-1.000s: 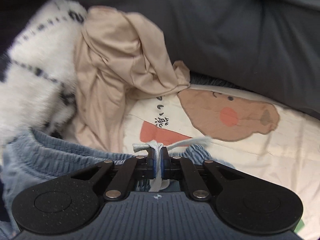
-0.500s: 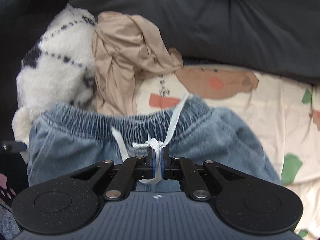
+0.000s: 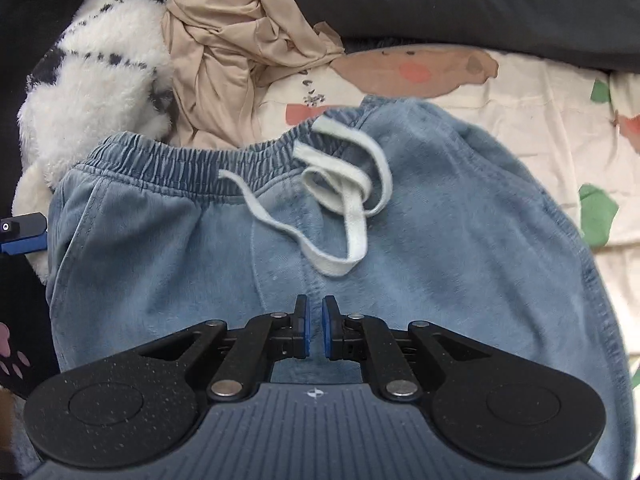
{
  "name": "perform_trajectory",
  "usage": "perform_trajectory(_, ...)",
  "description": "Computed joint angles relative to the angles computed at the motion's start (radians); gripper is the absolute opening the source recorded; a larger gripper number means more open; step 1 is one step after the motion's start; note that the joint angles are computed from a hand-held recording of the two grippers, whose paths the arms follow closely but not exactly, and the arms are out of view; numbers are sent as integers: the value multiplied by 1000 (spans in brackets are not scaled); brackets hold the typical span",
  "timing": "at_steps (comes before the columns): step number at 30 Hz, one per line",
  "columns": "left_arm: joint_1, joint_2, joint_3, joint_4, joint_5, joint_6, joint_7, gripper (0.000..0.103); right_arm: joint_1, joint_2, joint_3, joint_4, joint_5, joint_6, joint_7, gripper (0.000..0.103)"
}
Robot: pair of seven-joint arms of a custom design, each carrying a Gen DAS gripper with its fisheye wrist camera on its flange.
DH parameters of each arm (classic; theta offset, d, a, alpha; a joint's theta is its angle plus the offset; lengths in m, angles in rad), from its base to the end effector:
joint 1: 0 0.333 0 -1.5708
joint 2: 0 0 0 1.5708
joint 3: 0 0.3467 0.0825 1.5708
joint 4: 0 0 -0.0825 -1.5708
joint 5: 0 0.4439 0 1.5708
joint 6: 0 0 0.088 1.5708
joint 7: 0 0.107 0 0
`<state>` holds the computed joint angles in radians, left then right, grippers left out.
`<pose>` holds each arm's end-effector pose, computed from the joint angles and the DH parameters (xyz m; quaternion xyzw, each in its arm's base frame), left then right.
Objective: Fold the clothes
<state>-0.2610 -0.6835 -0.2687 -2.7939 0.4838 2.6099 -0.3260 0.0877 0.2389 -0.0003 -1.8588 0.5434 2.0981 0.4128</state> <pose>0.3417 -0.2046 0.4325 -0.9092 0.2571 -0.2948 0.1427 0.6741 0.0841 0.3975 -0.9287 0.2893 0.0572 0.2247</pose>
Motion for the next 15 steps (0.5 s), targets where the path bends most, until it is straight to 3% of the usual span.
perform_trajectory(2, -3, 3, 3, 2, 2, -1, 10, 62, 2, 17, 3, 22, 11, 15, 2, 8)
perform_trajectory(7, -4, 5, 7, 3, 3, 2, 26, 62, 13, 64, 21, 66, 56, 104, 3, 40)
perform_trajectory(15, -3, 24, 7, 14, 2, 0, 49, 62, 37, 148, 45, 135, 67, 190, 29, 39)
